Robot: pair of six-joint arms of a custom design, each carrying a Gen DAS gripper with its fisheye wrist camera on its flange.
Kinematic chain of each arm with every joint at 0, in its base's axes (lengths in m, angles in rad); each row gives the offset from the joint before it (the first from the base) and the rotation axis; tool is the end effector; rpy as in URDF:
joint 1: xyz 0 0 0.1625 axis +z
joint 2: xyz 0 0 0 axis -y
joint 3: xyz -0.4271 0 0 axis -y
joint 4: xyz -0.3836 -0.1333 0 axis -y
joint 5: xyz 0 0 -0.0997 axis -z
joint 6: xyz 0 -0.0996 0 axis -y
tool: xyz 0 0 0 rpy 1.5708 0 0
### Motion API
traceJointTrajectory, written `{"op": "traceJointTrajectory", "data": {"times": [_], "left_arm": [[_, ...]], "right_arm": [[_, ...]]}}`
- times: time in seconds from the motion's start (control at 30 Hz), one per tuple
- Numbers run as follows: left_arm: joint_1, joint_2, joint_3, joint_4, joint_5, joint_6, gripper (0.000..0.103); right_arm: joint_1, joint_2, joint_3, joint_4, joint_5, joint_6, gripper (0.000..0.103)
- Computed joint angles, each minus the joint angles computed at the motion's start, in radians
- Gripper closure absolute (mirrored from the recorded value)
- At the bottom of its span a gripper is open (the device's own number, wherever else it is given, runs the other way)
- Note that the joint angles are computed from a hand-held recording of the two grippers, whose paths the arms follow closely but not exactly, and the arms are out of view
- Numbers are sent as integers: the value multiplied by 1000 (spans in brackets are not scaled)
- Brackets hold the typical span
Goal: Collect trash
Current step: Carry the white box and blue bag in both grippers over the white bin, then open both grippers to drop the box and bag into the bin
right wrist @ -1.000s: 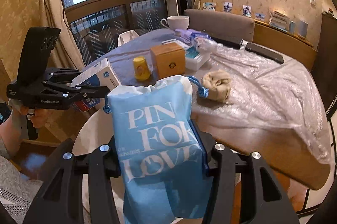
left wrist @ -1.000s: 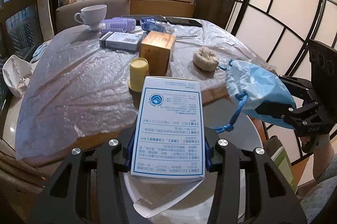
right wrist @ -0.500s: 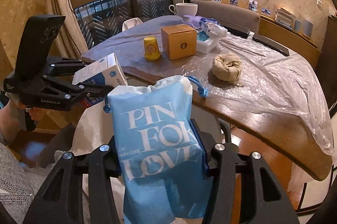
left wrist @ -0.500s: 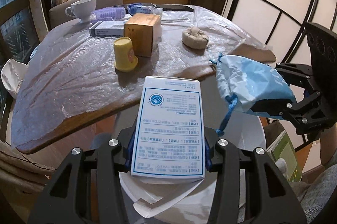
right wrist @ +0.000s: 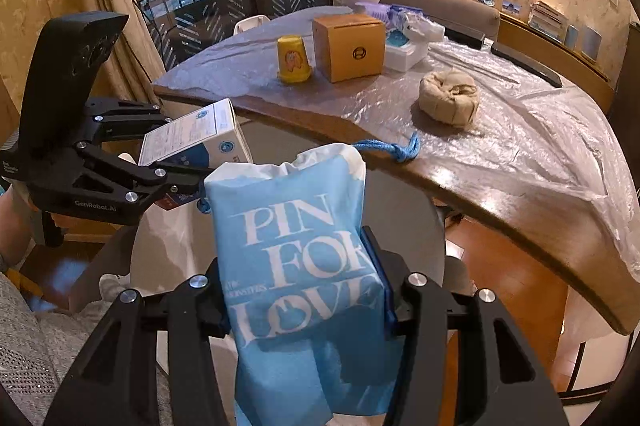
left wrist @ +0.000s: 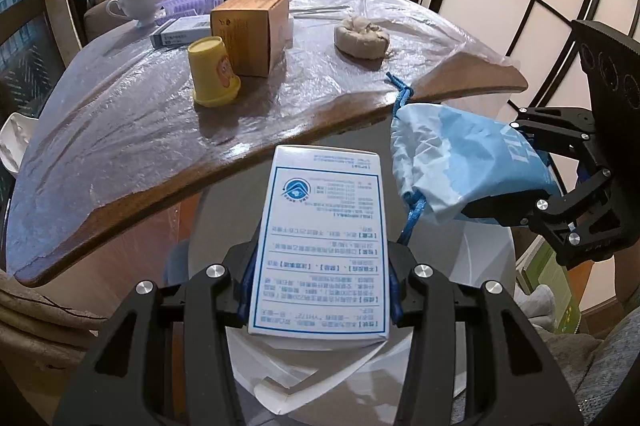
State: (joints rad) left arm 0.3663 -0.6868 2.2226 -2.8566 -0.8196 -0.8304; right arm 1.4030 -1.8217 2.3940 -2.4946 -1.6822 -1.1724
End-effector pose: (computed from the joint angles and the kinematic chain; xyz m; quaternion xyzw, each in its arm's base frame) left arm -0.3222 -0.3392 -0.0453 0.2166 0.8984 -0.2487 0.2900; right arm 0.0630 -0.3597 0.3099 0.4648 -0.8663 0.1028 0.1514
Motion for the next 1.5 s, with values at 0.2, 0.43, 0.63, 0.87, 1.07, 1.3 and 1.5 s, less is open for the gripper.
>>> {"op": "traceJointTrajectory", "data": {"times": [0.2,0.43,0.63,0.87,1.07,1.3,1.5], "left_arm": [[12,12,-9,7,-13,5,54],[23,21,-11,11,-20,0,54],[28,25,-13,18,-22,-1,54],[37,32,-18,16,-32,4,54],[42,34,-21,21,-37,5,54],[44,32,-19,23,-36,3,54],[47,27,-14,23,-37,-1,54]], "right_arm": [[-5,15,7,-19,-12,2,52],[1,34,13,-42,-29,8,52],[0,43,19,-50,-38,3,52],[-1,57,24,-51,-53,8,52],[0,68,29,-62,-69,16,52],[1,64,29,-63,-72,16,52],[-4,62,31,-74,-73,14,52]]}}
